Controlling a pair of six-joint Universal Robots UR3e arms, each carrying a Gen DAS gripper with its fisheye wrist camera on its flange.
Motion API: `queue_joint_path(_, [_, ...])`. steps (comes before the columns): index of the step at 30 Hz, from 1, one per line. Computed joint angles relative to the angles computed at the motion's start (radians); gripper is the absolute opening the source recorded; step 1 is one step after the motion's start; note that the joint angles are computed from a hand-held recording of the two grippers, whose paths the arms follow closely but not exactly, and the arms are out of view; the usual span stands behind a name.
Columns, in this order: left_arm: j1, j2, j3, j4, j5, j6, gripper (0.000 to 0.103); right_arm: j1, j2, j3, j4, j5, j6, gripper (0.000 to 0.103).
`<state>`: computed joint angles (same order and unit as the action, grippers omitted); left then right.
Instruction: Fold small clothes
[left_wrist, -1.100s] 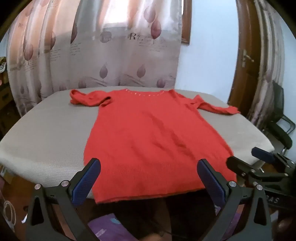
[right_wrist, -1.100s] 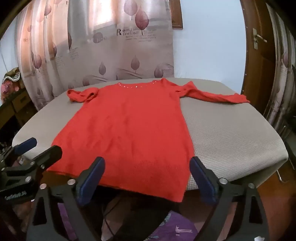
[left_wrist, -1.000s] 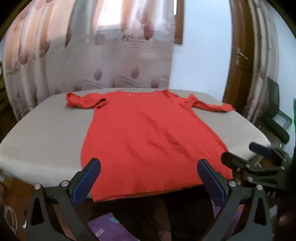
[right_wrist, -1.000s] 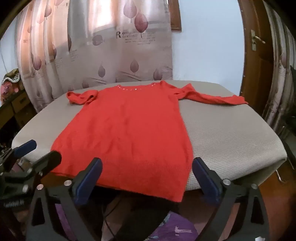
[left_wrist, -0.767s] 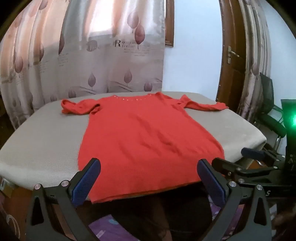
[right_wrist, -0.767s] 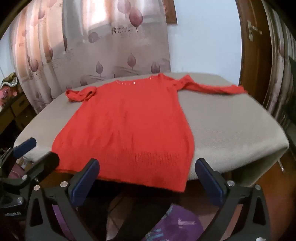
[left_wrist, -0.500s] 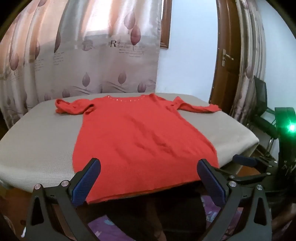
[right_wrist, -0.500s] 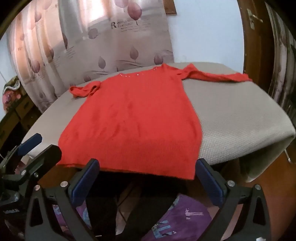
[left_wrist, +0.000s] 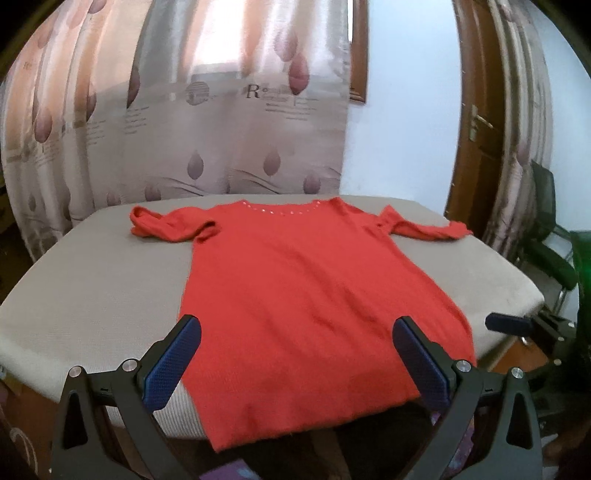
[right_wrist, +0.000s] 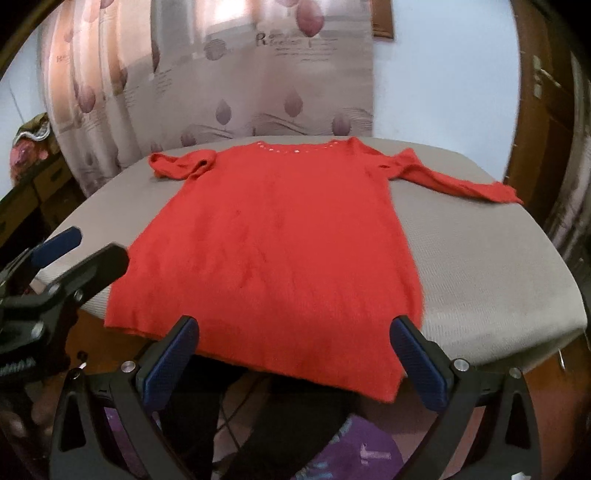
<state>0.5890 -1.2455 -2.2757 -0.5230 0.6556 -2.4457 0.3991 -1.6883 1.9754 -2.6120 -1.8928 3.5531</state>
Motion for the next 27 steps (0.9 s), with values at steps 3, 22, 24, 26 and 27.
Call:
queue_joint_path(3, [-0.062, -0.119, 0.078, 0.129, 0.054, -0.101, 0.102, -0.023, 0.053, -0.076, 0.027, 0.006, -0.062, 0.102])
queue_joint_path(22, [-0.313, -0.533, 0.472, 0.322, 0.337, -0.330, 0.102, -0.145, 0.277, -0.417, 0.136, 0.060, -0.185, 0.102])
queue_joint_path(24, [-0.327, -0.564, 0.507, 0.312, 0.352, -0.342, 0.102, -0.155, 0.300, -0.451, 0.152, 0.063, -0.192, 0.102])
queue_joint_path(26, [-0.346, -0.600, 0.549, 0.306, 0.378, -0.355, 0.102, -0.163, 0.320, -0.471, 0.152, 0.066, -0.202, 0.102])
queue_joint_path(27, [-0.354, -0.614, 0.567, 0.303, 0.389, -0.361, 0.102, -0.171, 0.329, -0.480, 0.153, 0.077, -0.209, 0.102])
